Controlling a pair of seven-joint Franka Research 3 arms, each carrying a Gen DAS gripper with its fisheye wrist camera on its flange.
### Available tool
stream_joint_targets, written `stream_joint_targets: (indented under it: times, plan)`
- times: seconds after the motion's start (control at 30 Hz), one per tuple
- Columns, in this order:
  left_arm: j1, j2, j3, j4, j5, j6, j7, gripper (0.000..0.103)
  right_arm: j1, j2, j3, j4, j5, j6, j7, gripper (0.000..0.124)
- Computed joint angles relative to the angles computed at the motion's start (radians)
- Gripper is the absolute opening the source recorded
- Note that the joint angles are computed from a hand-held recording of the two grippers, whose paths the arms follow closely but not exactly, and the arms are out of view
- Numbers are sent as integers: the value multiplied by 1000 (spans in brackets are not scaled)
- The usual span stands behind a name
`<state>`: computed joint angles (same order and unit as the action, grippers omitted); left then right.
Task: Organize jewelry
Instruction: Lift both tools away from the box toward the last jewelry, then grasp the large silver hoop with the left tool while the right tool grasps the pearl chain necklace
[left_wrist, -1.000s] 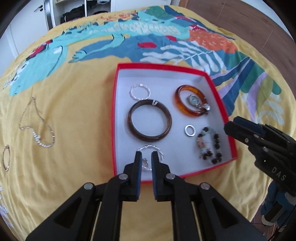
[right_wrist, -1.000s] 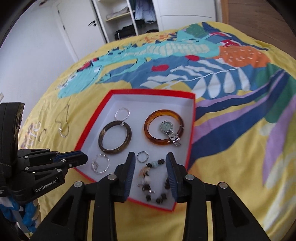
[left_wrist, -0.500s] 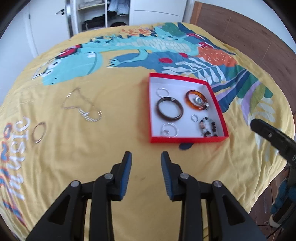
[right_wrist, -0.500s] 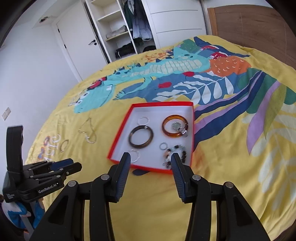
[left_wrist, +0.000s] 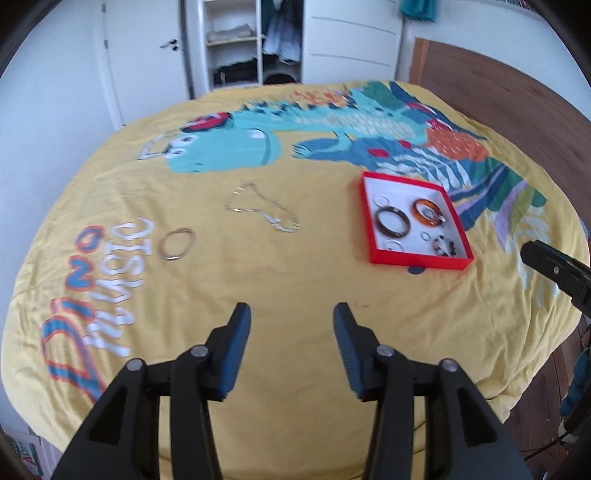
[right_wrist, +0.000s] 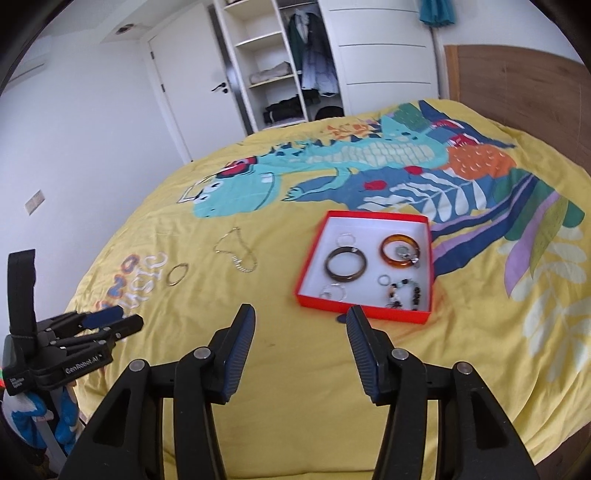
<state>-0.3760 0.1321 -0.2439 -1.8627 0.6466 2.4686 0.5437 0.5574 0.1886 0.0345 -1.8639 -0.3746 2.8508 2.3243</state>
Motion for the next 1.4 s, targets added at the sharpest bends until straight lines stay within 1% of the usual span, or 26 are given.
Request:
stream_joint_targets:
  times: [0.17,0.27,0.4,0.57,0.7,0.77,0.97,1.1,1.3,1.4]
  plan:
    - [32,-147,1,-153,32,28,-82,45,38,-16,11,15,-64,-38,52,54]
    - [66,-236,-6,-245,45,51,-137,45,55,-15,28,40,-95,-70,64,60]
    - [116,-346,-20,-345,65,44,-178,45,68,-12,47,62,-109,-92,55,61]
    - [174,-463,-34,-439,75,27,-213,46,84,3,59,91,-105,-110,37,62]
    - [215,-527,-41,-490,75,13,-224,46,89,28,63,116,-73,-114,-5,63]
    - [233,-549,-33,-510,72,34,-230,46,90,46,62,135,-50,-116,-33,63]
    - [281,-545,-26,-481,67,31,-196,46,97,95,45,197,6,-117,-99,64]
    - [304,-510,-15,-446,63,41,-172,46,92,145,38,256,67,-113,-158,68]
    - [304,-383,16,-391,9,86,-115,46,88,264,36,402,171,-160,-286,70]
    - [299,-278,32,-335,-18,100,-72,46,84,362,39,528,230,-213,-360,71]
